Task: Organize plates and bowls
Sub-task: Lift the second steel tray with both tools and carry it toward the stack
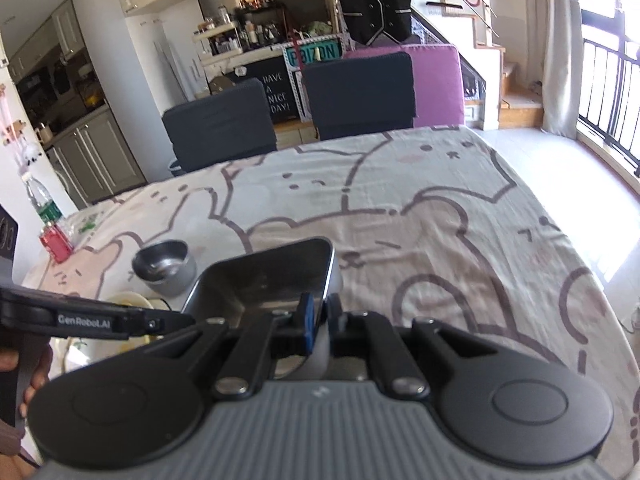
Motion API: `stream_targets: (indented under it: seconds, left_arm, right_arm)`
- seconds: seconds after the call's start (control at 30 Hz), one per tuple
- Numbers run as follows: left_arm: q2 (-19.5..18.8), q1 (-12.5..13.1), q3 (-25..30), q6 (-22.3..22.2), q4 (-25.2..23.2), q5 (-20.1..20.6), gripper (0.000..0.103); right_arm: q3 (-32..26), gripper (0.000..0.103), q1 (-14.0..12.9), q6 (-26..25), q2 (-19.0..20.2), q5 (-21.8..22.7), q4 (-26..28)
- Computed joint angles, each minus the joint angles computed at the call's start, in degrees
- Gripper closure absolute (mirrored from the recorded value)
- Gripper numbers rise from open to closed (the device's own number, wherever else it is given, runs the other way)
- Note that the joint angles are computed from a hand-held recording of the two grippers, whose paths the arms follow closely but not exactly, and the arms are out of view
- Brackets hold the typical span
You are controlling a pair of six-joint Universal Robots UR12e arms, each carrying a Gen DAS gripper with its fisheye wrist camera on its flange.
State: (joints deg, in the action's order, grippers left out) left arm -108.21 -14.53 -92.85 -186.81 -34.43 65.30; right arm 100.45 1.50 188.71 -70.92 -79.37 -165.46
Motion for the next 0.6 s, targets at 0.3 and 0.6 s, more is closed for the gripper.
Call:
stream_targets:
  seconds: [0.3, 0.6]
  left_arm:
    - [-1.0, -1.3, 1.2, 2.9, -2.6, 1.2, 0.093]
    - [-1.4, -1.9, 1.7, 4.5, -3.3, 2.8, 0.093]
  right_arm:
    - [-0.4, 0.09, 0.0, -1.0, 0.0, -2.5, 3.7]
    - [-1.2, 0.089, 0.0, -1.8, 0.5, -3.4, 6.5]
